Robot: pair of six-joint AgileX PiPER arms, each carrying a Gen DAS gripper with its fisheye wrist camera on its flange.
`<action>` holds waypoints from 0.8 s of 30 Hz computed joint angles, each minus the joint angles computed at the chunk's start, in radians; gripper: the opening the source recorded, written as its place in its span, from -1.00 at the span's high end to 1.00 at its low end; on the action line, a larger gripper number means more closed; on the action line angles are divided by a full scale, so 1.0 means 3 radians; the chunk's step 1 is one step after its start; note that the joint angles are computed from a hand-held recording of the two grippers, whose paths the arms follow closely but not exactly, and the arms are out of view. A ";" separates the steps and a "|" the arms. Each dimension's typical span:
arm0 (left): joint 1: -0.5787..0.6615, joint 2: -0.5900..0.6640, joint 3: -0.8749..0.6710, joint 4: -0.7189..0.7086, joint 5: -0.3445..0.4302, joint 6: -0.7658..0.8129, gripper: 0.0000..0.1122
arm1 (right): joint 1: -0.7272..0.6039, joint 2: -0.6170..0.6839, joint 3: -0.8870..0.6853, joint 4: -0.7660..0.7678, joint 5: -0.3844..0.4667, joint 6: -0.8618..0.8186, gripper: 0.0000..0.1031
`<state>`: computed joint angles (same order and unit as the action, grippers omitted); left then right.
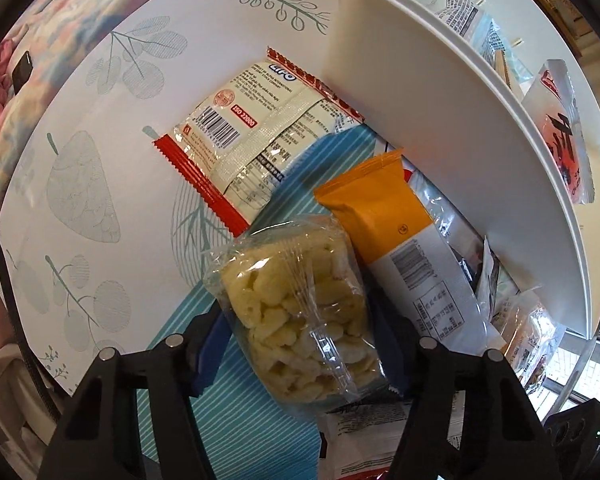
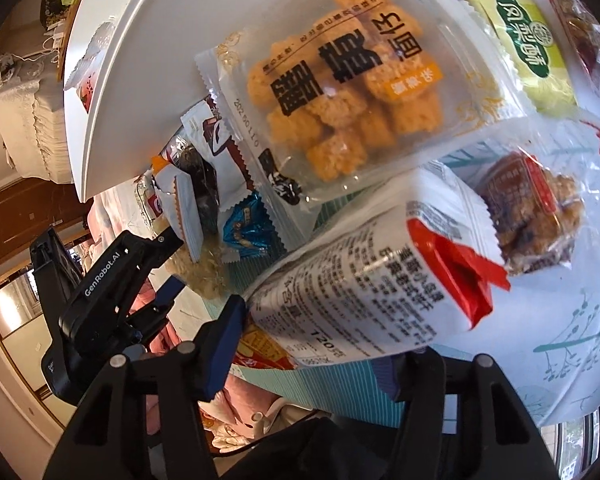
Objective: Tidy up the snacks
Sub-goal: 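Lower the left gripper onto the clear puff bag while the right approaches the biscuit pack, then lift the clear puff bag with the left gripper while the right lifts the red-and-white biscuit pack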
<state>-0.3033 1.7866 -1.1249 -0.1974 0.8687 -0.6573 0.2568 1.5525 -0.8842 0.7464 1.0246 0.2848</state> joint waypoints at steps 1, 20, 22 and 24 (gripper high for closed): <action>-0.0013 -0.0003 0.0008 0.0002 -0.0005 -0.0018 -0.13 | 0.0003 -0.0024 0.0020 -0.0005 0.0010 0.0004 -0.07; -0.0349 -0.0618 0.0750 0.0208 -0.0048 -0.0761 -0.10 | 0.0042 -0.0496 0.0259 -0.0254 0.0367 0.0057 0.10; -0.0417 -0.0753 0.0793 0.0271 -0.0006 -0.0894 -0.10 | 0.0028 -0.0537 0.0255 -0.0244 0.0434 0.0065 0.10; -0.0395 -0.0896 0.0826 0.0333 0.0076 -0.0922 -0.10 | 0.0017 -0.0595 0.0250 -0.0220 0.0493 0.0032 0.11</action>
<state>-0.4218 1.5179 -0.8771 -0.0975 0.8916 -0.9340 0.2619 1.3740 -0.8091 0.6805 1.1724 0.2943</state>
